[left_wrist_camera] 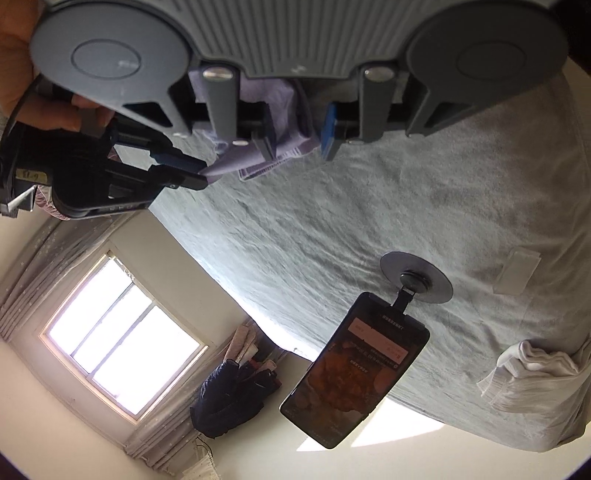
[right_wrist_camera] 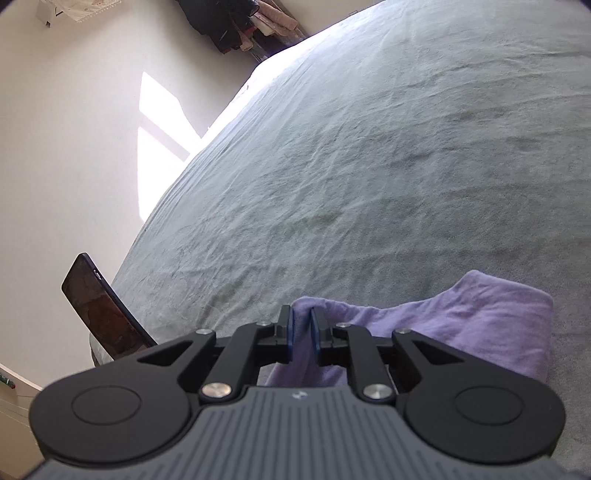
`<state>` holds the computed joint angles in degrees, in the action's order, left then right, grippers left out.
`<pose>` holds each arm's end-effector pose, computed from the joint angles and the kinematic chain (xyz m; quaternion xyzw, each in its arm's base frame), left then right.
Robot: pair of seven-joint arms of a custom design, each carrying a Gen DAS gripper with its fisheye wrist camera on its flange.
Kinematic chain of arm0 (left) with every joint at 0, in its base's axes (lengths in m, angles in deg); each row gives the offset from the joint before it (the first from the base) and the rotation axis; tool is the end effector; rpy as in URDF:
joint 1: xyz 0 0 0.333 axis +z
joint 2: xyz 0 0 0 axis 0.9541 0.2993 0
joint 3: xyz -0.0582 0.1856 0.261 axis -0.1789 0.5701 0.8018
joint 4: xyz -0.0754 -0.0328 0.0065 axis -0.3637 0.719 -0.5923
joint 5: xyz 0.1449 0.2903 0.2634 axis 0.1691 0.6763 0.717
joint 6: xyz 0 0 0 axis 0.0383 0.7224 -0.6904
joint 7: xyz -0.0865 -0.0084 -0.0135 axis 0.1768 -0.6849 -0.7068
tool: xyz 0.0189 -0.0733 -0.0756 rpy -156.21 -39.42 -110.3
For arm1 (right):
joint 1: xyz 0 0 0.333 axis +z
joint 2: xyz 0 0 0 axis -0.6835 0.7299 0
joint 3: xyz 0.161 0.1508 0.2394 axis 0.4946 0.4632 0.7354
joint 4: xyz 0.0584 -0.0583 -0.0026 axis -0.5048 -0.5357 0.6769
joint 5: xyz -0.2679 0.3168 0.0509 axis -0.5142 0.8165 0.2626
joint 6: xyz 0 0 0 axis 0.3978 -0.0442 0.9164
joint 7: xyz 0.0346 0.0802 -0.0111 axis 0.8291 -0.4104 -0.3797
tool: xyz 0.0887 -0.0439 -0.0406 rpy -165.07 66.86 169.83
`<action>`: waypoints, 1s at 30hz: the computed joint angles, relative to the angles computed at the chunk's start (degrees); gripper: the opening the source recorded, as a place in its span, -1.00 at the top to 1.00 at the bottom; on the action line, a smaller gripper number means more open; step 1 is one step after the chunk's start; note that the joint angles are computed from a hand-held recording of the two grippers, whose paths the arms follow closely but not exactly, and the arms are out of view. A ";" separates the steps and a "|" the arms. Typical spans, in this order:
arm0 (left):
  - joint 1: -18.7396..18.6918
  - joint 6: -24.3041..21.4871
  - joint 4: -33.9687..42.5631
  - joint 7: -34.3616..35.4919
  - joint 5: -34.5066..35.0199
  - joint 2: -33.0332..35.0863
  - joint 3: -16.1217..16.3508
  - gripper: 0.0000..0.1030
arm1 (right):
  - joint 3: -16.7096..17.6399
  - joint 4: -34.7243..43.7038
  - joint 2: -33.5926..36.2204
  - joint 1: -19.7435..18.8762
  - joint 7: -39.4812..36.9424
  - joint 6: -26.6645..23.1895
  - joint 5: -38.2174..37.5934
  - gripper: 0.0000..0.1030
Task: Fold clothes
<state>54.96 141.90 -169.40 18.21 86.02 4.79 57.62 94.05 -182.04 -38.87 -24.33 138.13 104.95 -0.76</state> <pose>0.3309 -0.2539 0.4599 -0.8333 0.1238 -0.4028 0.3579 0.5689 0.2815 0.4973 -0.7552 0.4683 0.1395 0.4370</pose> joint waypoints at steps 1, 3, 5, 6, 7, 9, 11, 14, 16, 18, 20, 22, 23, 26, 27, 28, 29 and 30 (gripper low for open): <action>-0.02 -0.40 0.53 1.23 0.22 0.13 -0.04 0.37 | -0.22 -0.67 -0.59 -0.28 -1.33 0.35 0.76 0.59; -0.01 -0.50 1.61 3.62 1.01 0.52 0.03 0.37 | -0.74 -2.18 -1.79 -0.85 -4.27 1.28 2.83 0.17; 0.09 0.28 2.73 6.24 1.94 1.13 0.42 0.37 | -1.24 -3.86 -3.11 -1.26 -8.39 2.35 4.72 0.17; 0.31 0.84 3.58 7.72 2.35 1.88 0.71 0.37 | -1.41 -4.95 -3.93 -1.32 -10.89 3.60 5.59 0.17; 0.45 1.44 4.17 9.07 2.54 2.34 1.05 0.37 | -1.60 -6.02 -4.73 -1.35 -13.53 4.82 6.57 0.17; 0.81 3.80 5.27 13.04 2.82 3.45 2.38 0.37 | -1.97 -8.19 -6.27 -1.24 -19.47 7.24 8.85 0.17; 1.48 7.99 6.27 18.85 3.08 4.72 4.55 0.42 | -2.34 -10.16 -7.60 -0.94 -25.55 9.27 11.89 0.21; 3.05 13.36 7.95 30.25 2.55 7.31 7.14 0.47 | -2.86 -12.29 -8.57 -0.54 -32.67 10.46 15.24 0.28; 4.48 15.34 8.91 36.73 2.75 8.88 7.82 0.53 | -2.93 -13.15 -8.66 -0.27 -36.09 11.03 15.95 0.29; 5.94 17.19 9.71 42.68 3.62 10.38 8.36 0.53 | -2.73 -13.75 -8.39 0.12 -40.23 12.59 17.05 0.29; 7.25 18.75 10.00 46.95 5.02 11.63 8.55 0.53 | -2.44 -13.86 -7.75 0.49 -43.11 14.05 17.81 0.29; 8.25 18.94 9.83 48.58 6.29 12.48 8.15 0.54 | -2.06 -13.46 -6.61 0.79 -44.83 15.99 18.02 0.30; 8.63 18.93 9.72 49.19 7.01 12.91 8.02 0.54 | -1.88 -13.15 -5.93 0.91 -45.82 17.17 18.45 0.30; 9.49 19.90 8.74 47.42 9.29 12.96 7.99 0.48 | -1.35 -11.99 -3.73 1.02 -47.91 20.79 19.37 0.47; 9.77 20.46 8.26 45.98 10.08 12.67 8.01 0.47 | -1.31 -11.49 -3.05 0.87 -48.24 21.22 19.40 0.55; 10.03 20.88 7.95 44.66 10.57 12.34 8.10 0.47 | -1.32 -11.06 -2.53 0.62 -48.59 21.35 19.50 0.55; 10.31 21.23 7.72 43.39 10.84 12.05 8.24 0.47 | -1.26 -10.80 -2.25 0.41 -49.25 21.60 19.82 0.55; 10.65 22.47 7.32 41.96 10.96 11.73 8.73 0.44 | -1.20 -10.53 -1.97 0.21 -49.93 21.84 20.14 0.57</action>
